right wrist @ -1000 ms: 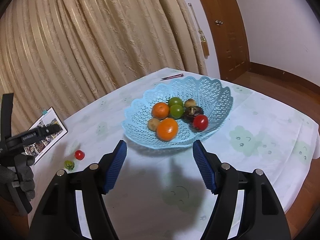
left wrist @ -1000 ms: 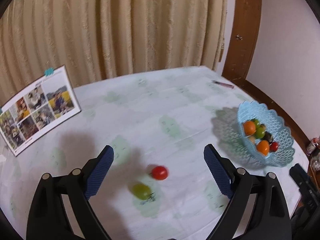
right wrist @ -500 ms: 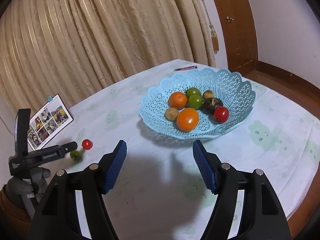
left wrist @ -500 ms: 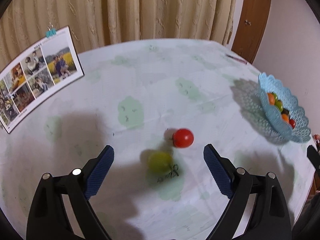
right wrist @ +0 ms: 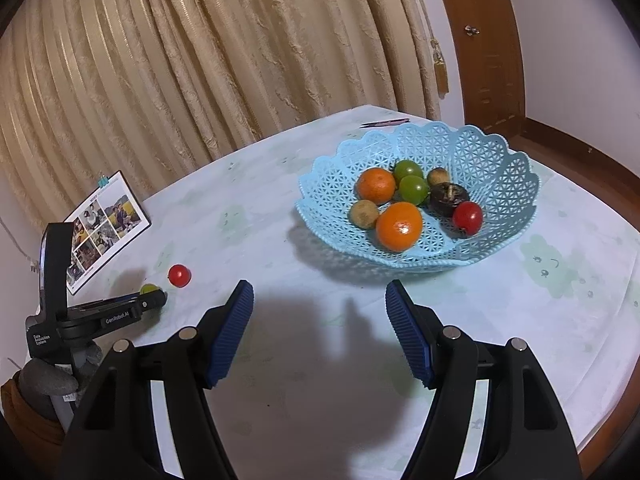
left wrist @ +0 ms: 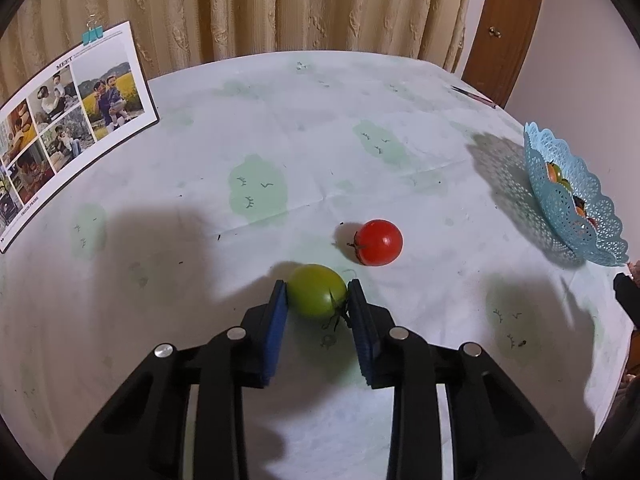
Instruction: Organize fruits
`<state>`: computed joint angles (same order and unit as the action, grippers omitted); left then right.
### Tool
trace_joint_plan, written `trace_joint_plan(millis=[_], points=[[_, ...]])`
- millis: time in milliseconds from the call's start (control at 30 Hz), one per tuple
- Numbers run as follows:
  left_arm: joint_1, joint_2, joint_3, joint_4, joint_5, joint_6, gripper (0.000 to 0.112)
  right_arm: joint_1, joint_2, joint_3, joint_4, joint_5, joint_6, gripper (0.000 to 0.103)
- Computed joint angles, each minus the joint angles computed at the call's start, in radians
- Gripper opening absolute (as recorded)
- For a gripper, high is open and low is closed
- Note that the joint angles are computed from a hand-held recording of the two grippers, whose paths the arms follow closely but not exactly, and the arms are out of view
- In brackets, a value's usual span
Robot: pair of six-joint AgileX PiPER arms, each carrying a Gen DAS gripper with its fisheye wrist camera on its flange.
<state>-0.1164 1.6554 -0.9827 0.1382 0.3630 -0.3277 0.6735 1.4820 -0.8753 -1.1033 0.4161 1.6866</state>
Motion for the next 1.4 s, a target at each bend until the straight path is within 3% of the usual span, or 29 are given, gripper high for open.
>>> trace_joint_plan(millis=[167,400,567,733,833,1133,1267,1400], points=[[-0.004,-0.05,0.022,0.123,-0.007,-0.127,0.031,-0.001,0.03,-0.046,0.087,-0.021,-0.114,0.071],[-0.005,-0.159,0.071,0.276,0.007,-0.29,0.031,-0.017,0.116,-0.192,0.446,-0.067,-0.555,0.071],[-0.015,-0.236,0.131,0.424,0.022,-0.454,0.031,0.001,0.239,-0.358,0.659,-0.032,-0.856,0.071],[0.006,-0.309,0.197,0.485,0.021,-0.531,0.031,-0.001,0.399,-0.553,0.965,0.036,-1.211,0.071],[0.028,-0.331,0.212,0.452,0.011,-0.5,0.031,0.01,0.486,-0.669,1.033,0.094,-1.285,0.07],[0.06,-0.354,0.221,0.383,0.002,-0.439,0.031,0.05,0.698,-0.985,0.997,0.273,-1.344,0.069],[0.067,-0.355,0.221,0.376,0.001,-0.436,0.031,0.041,0.771,-1.087,0.997,0.324,-1.335,0.061],[0.077,-0.351,0.217,0.351,0.0,-0.41,0.031,0.039,0.803,-1.126,0.983,0.342,-1.322,0.043]])
